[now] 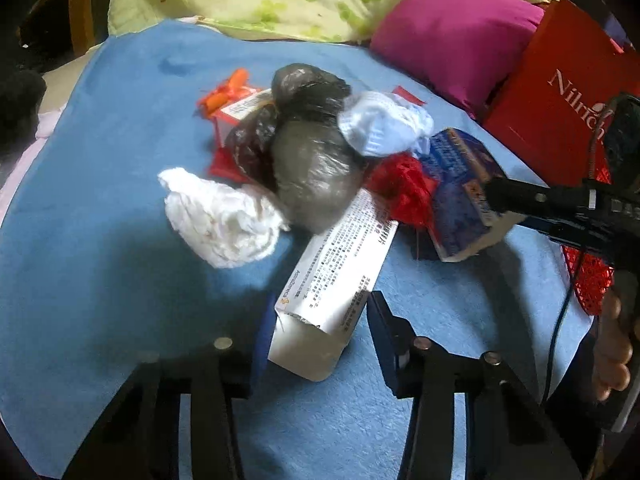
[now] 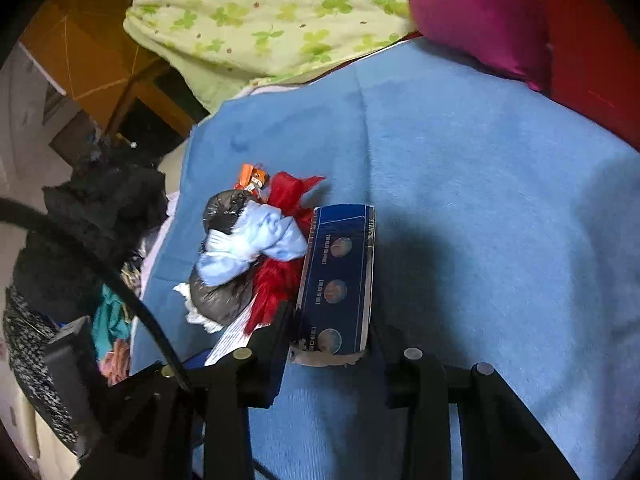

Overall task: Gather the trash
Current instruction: 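Grasp the white box with the left tool while the right tool grasps the blue box, then carry both boxes to the red basket and release them inside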

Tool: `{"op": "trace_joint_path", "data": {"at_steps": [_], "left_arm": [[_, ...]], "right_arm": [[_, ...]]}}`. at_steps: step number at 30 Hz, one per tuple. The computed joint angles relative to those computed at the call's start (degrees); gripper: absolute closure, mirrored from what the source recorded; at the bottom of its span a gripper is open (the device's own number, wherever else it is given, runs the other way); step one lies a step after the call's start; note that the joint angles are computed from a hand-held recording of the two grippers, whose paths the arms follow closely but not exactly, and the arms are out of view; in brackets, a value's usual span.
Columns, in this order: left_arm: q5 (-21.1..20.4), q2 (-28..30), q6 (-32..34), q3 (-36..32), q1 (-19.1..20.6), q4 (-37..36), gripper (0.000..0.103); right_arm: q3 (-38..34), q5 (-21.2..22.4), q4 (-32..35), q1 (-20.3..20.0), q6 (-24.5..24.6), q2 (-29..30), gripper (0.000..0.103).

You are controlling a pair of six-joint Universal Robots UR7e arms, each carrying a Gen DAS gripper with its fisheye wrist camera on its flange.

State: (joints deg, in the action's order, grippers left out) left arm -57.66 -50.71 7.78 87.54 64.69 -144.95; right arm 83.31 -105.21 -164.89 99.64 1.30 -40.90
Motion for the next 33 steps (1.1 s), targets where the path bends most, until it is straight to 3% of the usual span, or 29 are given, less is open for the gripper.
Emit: {"op": "trace_joint_path", "data": {"at_steps": [6, 15, 26, 33], "left_arm": [[0.0, -4.4, -3.4, 7.2, -1.5, -2.1, 0.061], [3.9, -14.0, -8.0, 20.7, -5.5, -5.8, 0.061], [10.8, -18.1, -6.3, 24.0, -12.9, -11.9, 0.062], [18.1, -17.1, -1.8, 24.4, -19.4, -19.1, 0.062]], "right_arm": [[8.8, -0.5, -4.8, 1.0, -1.0, -5.7, 0.065], [19.1, -2.8, -9.9, 2.7, -3.2, -11.8, 0.065], [25.4, -3.8, -16.8, 5.8, -6.4, -16.2, 0.065], [27.9, -5.2, -22.5, 8.7, -9.6, -19.3, 0.065]]}}
